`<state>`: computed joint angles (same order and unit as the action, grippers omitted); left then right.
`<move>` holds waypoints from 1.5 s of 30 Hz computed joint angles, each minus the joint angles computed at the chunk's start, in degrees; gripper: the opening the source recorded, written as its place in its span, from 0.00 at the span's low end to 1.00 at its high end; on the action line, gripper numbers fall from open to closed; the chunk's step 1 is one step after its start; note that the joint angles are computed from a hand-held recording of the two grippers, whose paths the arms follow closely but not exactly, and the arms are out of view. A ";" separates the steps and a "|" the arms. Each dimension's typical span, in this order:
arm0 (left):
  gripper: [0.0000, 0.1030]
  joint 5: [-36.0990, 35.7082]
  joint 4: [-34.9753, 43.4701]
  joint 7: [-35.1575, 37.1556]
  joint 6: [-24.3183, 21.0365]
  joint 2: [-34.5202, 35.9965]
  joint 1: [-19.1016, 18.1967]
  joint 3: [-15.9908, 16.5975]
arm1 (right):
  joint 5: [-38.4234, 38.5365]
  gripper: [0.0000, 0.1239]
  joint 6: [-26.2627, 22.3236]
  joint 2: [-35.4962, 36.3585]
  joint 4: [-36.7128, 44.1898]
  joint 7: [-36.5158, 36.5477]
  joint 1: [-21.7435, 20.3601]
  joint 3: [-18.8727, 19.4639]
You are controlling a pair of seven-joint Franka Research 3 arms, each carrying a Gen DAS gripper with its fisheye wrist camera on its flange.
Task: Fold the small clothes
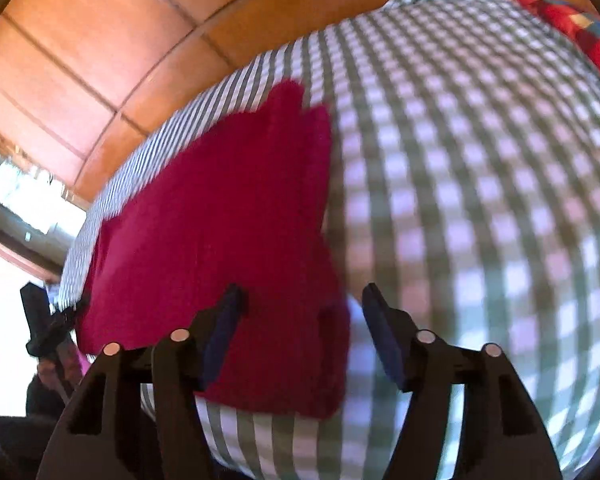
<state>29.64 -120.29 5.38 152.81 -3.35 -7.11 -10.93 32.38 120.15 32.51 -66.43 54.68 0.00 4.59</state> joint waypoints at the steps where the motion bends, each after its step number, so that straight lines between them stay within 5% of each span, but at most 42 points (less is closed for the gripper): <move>1: 0.63 -0.06 0.17 0.45 -0.46 0.16 -0.03 0.00 | -0.25 0.38 2.06 -1.47 -2.74 -0.90 0.44 -0.09; 4: 0.30 -3.70 0.56 5.68 0.25 0.71 -0.13 0.64 | 1.01 0.17 2.65 -3.72 -6.06 -2.14 0.19 0.22; 6: 0.23 -3.95 2.29 8.22 -2.83 1.08 -0.10 0.63 | 1.25 0.14 3.79 -6.49 -9.55 -4.90 0.28 0.14; 11: 0.22 -2.98 4.46 9.64 -6.65 1.69 -0.41 0.31 | 2.39 0.06 5.19 -13.99 -20.24 -9.68 0.06 -1.70; 15: 0.30 3.32 10.08 6.14 -16.77 4.16 -2.41 -1.10 | 3.66 0.07 5.74 -15.20 -23.06 -9.19 0.47 -2.61; 17: 0.34 6.23 12.82 4.04 -22.01 5.23 -3.76 -1.40 | 2.39 0.13 5.77 -14.48 -21.48 -8.02 1.19 -2.91; 19: 0.34 8.44 14.09 2.74 -25.10 5.47 -4.86 -1.50 | 0.72 0.46 6.01 -13.65 -19.04 -5.32 1.85 -3.30; 27: 0.34 13.21 14.77 -0.89 -30.05 4.91 -6.99 -1.93 | -0.26 0.50 9.48 -7.14 -8.30 0.23 2.88 -2.04; 33: 0.34 15.46 15.46 -1.45 -32.78 4.82 -7.89 -2.28 | -8.21 0.44 7.75 3.17 6.31 8.69 6.46 -2.28; 36: 0.34 15.73 15.49 -1.52 -33.43 4.74 -8.12 -2.31 | -12.61 0.27 7.62 6.43 10.90 11.35 8.00 -2.79; 39: 0.34 15.65 15.37 -1.46 -33.56 4.60 -8.12 -2.26 | -14.43 0.13 9.59 5.95 9.82 10.48 8.18 -2.32; 45: 0.34 15.35 16.18 -0.78 -33.45 5.44 -8.20 -2.18 | -16.09 0.11 12.32 4.60 7.13 10.13 8.69 -2.21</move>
